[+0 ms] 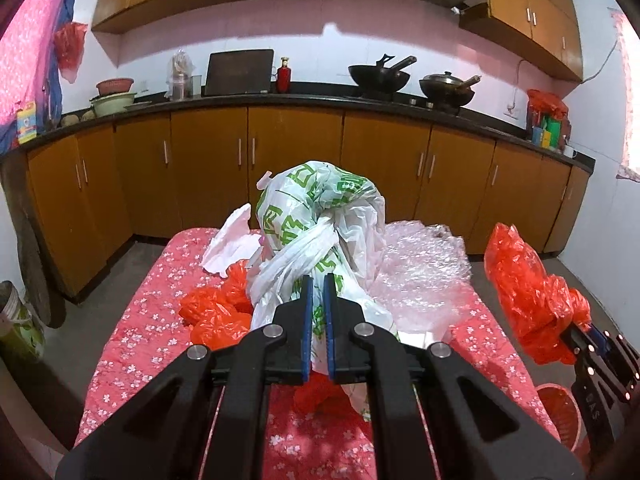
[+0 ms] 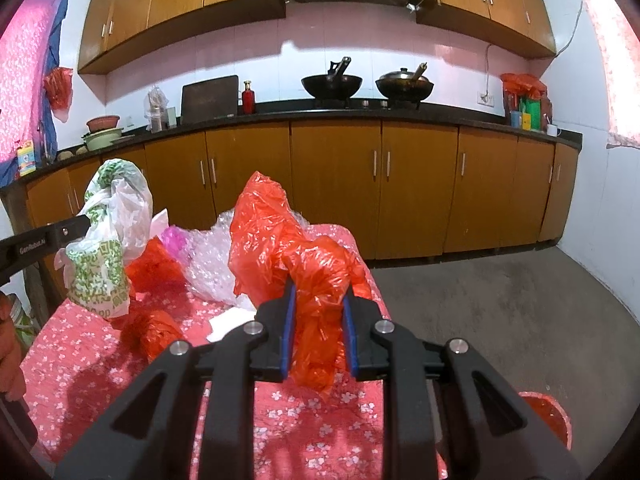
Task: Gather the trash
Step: 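Grasp the white-and-green printed bag with the left gripper and lift it, then carry both bags to the red bucket and open both grippers to drop them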
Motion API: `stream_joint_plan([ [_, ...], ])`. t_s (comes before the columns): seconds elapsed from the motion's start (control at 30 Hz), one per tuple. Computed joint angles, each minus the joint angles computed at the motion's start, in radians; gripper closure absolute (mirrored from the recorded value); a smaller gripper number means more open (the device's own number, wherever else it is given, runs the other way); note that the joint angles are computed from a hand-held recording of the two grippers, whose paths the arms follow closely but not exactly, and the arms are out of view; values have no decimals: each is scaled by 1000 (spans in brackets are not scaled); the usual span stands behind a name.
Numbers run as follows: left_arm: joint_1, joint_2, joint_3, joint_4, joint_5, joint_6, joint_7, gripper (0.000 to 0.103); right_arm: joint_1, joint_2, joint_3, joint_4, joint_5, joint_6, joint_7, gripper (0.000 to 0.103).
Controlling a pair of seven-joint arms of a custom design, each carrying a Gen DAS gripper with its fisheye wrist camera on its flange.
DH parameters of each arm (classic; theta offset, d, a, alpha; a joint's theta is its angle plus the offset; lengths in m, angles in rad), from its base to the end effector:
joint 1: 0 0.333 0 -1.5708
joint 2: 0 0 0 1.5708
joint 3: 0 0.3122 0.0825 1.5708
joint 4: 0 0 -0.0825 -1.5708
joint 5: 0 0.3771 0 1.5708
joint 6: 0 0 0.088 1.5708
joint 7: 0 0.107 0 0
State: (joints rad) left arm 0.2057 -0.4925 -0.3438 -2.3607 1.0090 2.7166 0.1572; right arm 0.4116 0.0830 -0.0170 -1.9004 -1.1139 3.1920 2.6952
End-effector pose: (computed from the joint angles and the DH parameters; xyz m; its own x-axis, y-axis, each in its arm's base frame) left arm 0.4404 -0.1146 0.5755 0.4073 -0.9111 0.0629 -0.3746 -0.2294 -0.8983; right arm 0.5188 0.3071 0.5582 0.4188 -0.9077 -0.0260 -0.3554 -0.1375 -0.9245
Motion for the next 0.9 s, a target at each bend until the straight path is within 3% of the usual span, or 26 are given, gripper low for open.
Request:
stream_joint_plan([
  [0.17,-15,-4,-12,11,-4,-12,12,98,-20,-33,1,-16,-26,7,38,82],
  [0.47,-66,69,-43,90,7,-18,20,98,-143,-90,32,-59,-102,18,130,82],
  [0.9,-229,264,-34,230,74,40,-14,98,-360,-202,51,-170,-346,-24,346,82],
])
